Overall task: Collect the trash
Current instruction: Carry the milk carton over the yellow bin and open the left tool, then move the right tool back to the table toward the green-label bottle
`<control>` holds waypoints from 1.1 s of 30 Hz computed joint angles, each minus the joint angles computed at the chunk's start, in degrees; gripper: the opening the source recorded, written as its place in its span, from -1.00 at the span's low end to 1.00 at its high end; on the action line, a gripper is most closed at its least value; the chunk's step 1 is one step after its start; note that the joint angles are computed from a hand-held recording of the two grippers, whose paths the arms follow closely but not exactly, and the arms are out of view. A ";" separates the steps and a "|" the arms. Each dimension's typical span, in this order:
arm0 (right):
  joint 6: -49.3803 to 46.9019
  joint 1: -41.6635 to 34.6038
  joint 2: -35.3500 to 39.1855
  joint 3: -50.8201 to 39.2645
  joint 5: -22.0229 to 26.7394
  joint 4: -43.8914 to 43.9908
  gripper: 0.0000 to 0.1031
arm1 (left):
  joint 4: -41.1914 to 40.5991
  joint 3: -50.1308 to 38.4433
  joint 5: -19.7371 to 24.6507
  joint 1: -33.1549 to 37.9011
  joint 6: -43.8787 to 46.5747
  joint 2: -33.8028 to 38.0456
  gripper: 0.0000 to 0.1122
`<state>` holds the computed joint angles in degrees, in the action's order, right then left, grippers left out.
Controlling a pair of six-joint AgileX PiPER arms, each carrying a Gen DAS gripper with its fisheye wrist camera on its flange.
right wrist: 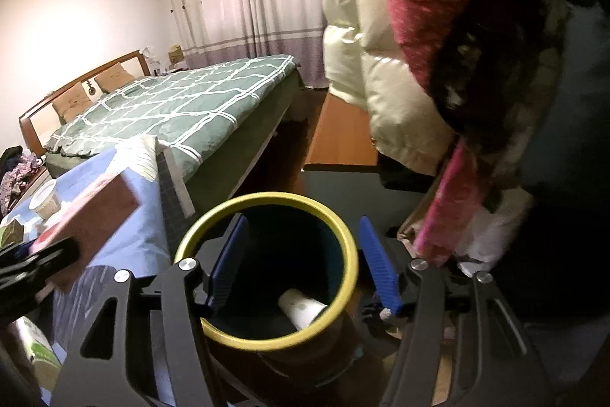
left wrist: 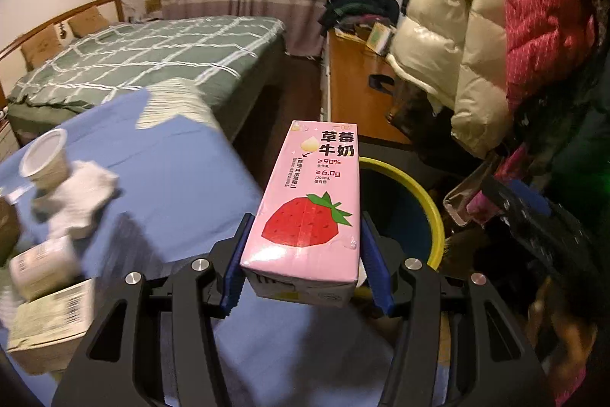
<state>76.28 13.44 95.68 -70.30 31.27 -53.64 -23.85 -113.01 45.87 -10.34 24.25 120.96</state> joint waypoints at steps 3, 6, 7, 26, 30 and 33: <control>-0.09 -1.67 -0.91 2.12 -1.62 0.92 0.14 | 4.98 -7.00 1.56 -3.87 -5.74 5.07 -0.05; 0.12 -2.64 -1.43 3.39 -2.50 1.07 0.14 | 8.79 -13.95 4.23 -6.41 -10.67 9.76 -0.04; 0.24 -2.78 -1.59 3.67 -2.74 1.02 0.14 | 9.75 -15.98 4.76 -7.08 -11.88 11.14 -0.04; -3.23 0.67 -0.59 2.91 -3.72 4.34 0.16 | 2.31 12.66 -12.63 1.32 -3.95 -10.71 0.66; -7.46 4.31 1.91 -0.23 -3.29 7.59 0.16 | -4.49 22.46 -15.13 9.48 4.07 -17.93 0.69; -10.93 7.42 3.98 -3.31 -2.80 10.04 0.16 | -6.19 28.27 -16.96 16.74 7.79 -21.80 0.69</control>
<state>65.35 20.86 99.66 -73.61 28.47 -43.60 -30.05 -84.74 28.91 6.40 32.05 99.15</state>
